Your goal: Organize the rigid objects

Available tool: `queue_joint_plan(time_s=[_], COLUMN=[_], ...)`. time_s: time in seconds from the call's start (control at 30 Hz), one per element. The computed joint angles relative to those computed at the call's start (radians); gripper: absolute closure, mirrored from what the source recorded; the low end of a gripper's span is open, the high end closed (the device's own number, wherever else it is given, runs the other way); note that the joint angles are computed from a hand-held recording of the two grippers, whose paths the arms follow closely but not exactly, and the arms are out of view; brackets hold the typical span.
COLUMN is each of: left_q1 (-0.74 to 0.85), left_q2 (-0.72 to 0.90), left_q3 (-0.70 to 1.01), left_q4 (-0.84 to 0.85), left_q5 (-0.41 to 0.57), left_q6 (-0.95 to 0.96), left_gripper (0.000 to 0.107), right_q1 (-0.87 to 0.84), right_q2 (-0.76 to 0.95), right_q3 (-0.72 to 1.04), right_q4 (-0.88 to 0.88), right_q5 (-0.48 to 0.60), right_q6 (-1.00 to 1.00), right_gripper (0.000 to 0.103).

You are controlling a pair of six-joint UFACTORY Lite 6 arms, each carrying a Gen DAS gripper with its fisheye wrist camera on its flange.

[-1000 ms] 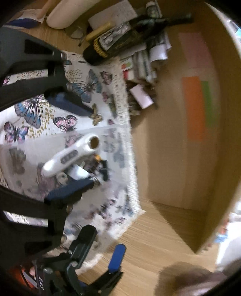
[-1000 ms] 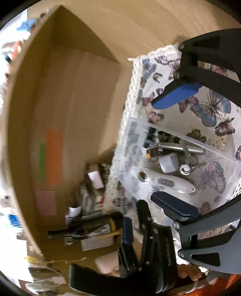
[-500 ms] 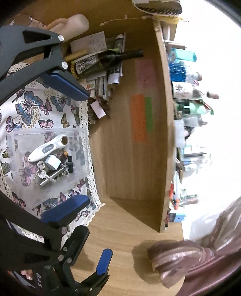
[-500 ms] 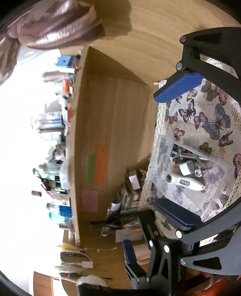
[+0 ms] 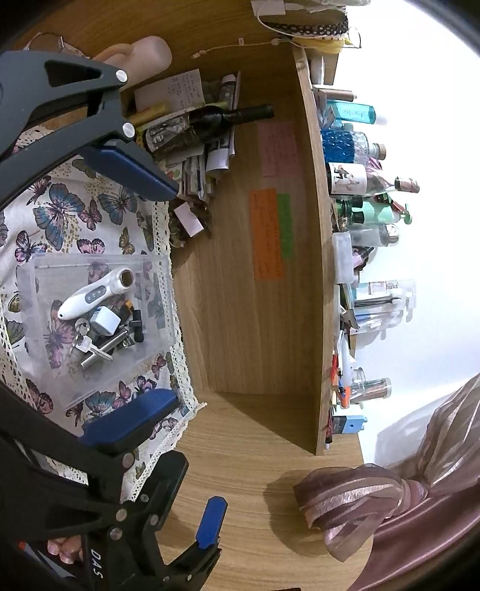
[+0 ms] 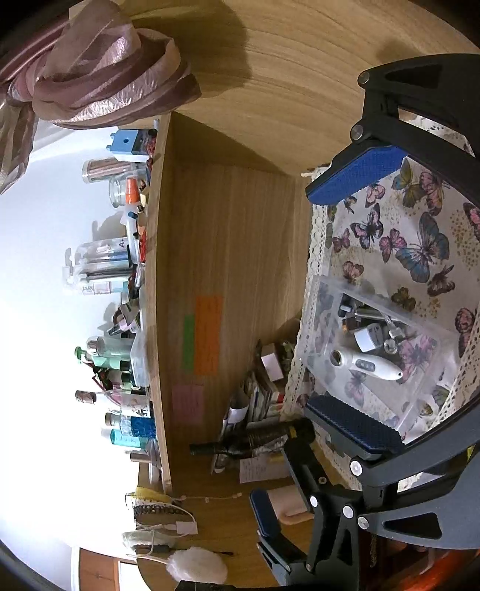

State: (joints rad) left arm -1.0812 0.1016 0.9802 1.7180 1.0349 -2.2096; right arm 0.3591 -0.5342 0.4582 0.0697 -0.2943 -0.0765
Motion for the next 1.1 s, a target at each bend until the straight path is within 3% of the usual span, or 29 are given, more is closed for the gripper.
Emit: queue_joint_plan(time_s=[0.5,0.8,1.1], left_q1=[0.001,0.001,0.002], left_q2=[-0.011,-0.016,-0.020], left_q3=[-0.001,0.001,-0.003], left_q4=[0.006,0.010,0.004], left_q5=[0.000,-0.013,-0.014], left_q6=[-0.010,-0.014,-0.018], left_gripper=[0.004,0.004,0.004], right_q1=[0.017,-0.017,-0.005], right_q2=[-0.015,-0.018,-0.021], right_q3=[-0.002,0.001,0.001], right_q4=[0.067,-0.079,-0.018], right_q5=[0.002,0.004,0.008], right_q6=[-0.086,0.057,-0.004], right_gripper=[0.000,0.000,0.000])
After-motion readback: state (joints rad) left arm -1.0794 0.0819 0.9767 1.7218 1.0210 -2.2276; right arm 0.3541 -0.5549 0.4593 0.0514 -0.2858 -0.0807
